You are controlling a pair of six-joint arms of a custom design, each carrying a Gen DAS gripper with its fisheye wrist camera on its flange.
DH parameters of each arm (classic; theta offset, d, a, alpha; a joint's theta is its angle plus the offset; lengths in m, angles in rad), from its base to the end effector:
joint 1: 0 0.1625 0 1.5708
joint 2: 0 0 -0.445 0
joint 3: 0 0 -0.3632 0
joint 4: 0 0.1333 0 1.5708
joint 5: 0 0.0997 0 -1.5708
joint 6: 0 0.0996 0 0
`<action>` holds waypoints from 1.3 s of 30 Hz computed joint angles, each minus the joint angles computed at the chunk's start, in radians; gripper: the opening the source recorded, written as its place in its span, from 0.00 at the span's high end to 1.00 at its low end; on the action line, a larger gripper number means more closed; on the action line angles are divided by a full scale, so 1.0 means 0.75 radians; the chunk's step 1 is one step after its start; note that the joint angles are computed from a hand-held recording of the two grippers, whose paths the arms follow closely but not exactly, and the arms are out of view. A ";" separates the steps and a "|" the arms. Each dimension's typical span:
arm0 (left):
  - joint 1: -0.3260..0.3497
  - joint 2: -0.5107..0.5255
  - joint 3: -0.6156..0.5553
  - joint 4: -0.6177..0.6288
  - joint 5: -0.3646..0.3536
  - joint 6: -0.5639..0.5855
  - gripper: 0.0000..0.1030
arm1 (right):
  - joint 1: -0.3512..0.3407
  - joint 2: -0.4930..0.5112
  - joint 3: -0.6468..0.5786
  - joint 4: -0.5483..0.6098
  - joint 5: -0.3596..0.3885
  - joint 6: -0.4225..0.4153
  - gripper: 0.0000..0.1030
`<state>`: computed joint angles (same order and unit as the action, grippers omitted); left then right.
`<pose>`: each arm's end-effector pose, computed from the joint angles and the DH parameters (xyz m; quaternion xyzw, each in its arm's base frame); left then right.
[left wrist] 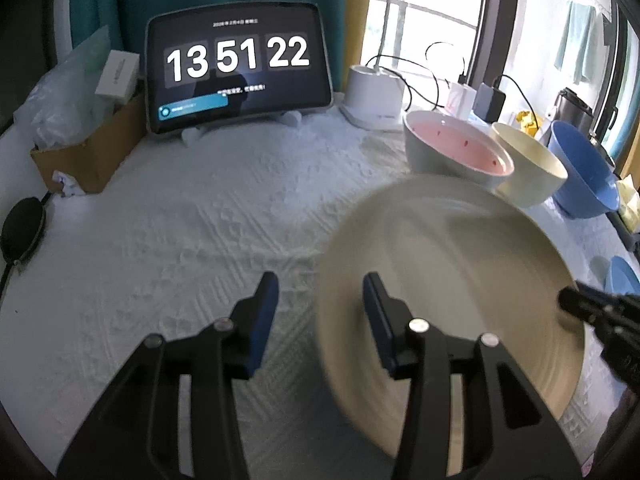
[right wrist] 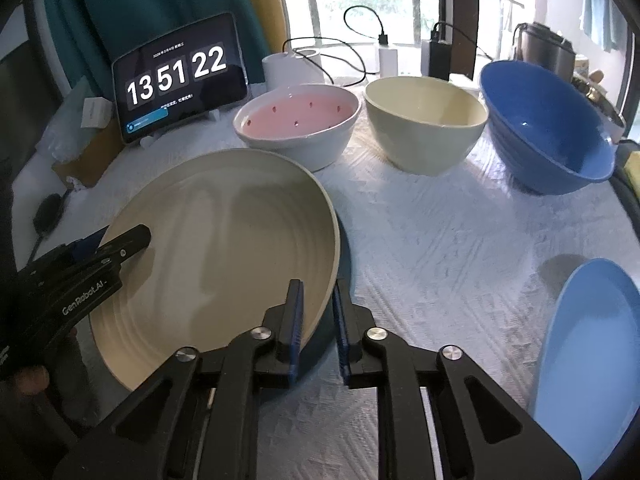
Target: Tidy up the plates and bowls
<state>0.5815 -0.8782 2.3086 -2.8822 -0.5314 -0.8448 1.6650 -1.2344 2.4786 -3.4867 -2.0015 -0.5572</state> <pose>-0.2373 -0.4182 0.0834 0.0920 0.8620 -0.3621 0.3425 0.1287 -0.3874 0.2298 0.2284 -0.8964 0.2671 0.2702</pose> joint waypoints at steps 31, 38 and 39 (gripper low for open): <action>-0.091 0.090 -0.050 0.061 -0.170 0.046 0.56 | -0.160 -0.178 0.091 0.128 0.101 0.040 0.76; -0.148 0.120 -0.052 0.092 -0.195 -0.023 0.56 | -0.222 -0.283 0.156 0.127 0.129 -0.004 0.76; -0.149 0.119 -0.056 0.101 -0.200 -0.029 0.56 | -0.233 -0.299 0.165 0.128 0.137 -0.015 0.76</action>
